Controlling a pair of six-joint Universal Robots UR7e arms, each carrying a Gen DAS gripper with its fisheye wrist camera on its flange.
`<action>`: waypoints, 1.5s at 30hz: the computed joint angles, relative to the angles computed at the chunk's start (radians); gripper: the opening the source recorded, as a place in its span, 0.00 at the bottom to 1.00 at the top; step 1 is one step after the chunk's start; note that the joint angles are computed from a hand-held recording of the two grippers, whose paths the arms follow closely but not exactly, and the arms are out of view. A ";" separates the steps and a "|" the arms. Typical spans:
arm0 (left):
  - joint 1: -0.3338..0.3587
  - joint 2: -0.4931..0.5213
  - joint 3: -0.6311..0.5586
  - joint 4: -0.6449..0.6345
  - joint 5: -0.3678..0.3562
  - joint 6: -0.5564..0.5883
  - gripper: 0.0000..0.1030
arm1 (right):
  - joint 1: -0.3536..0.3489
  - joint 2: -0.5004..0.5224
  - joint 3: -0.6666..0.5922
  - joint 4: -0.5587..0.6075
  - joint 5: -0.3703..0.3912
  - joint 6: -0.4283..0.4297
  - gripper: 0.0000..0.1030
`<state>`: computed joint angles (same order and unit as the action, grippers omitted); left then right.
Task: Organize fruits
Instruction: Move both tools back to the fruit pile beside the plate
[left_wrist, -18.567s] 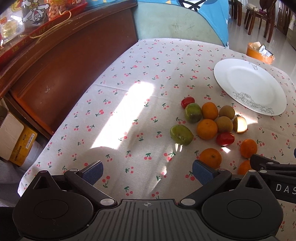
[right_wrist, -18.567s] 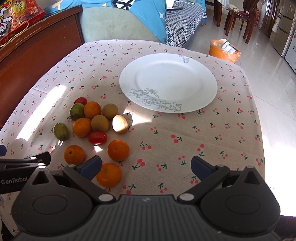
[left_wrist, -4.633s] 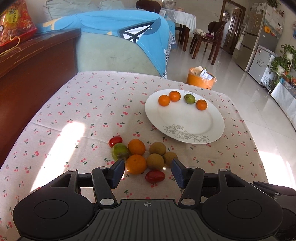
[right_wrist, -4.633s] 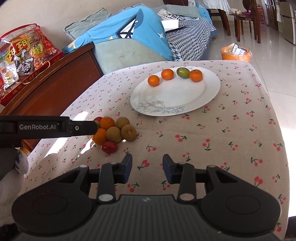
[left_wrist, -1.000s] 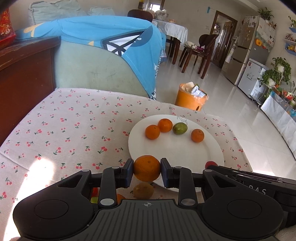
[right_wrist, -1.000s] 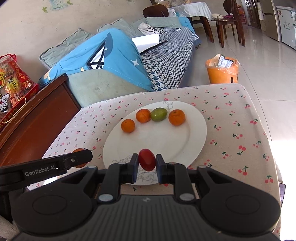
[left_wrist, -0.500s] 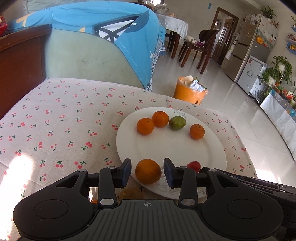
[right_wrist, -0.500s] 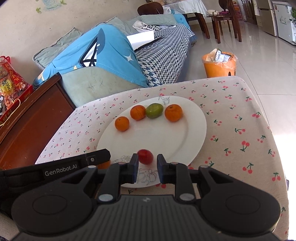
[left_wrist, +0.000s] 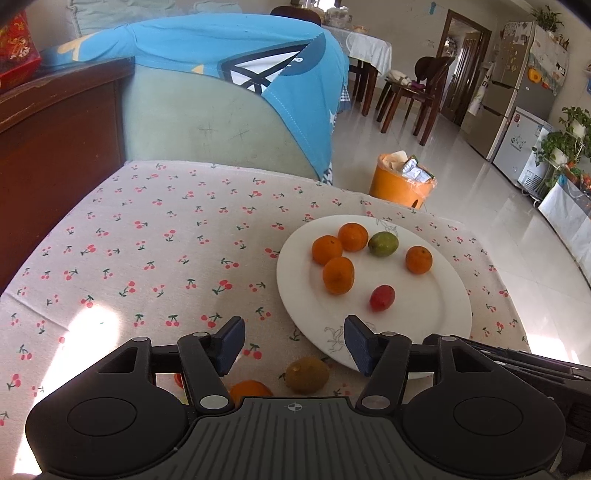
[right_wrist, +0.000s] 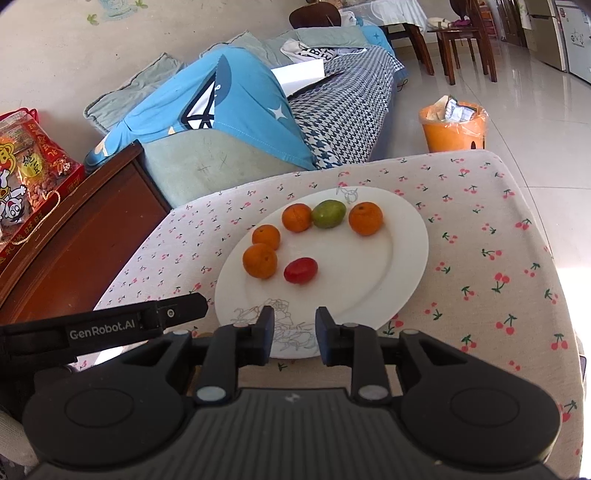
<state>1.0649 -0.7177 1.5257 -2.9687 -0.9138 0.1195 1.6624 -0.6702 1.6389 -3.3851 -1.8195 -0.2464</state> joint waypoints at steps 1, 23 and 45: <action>0.002 -0.007 0.002 0.006 0.000 -0.013 0.57 | 0.000 -0.002 0.003 0.001 0.008 -0.003 0.26; 0.005 -0.132 0.108 -0.050 0.084 -0.012 0.59 | 0.024 -0.011 0.043 0.082 0.084 -0.198 0.31; 0.032 -0.123 0.185 -0.048 0.048 0.157 0.57 | 0.027 0.015 0.036 0.130 0.033 -0.258 0.33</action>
<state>1.0971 -0.8408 1.7107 -3.0171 -0.8663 0.2762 1.6891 -0.6550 1.6752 -3.2554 -1.7861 -0.5046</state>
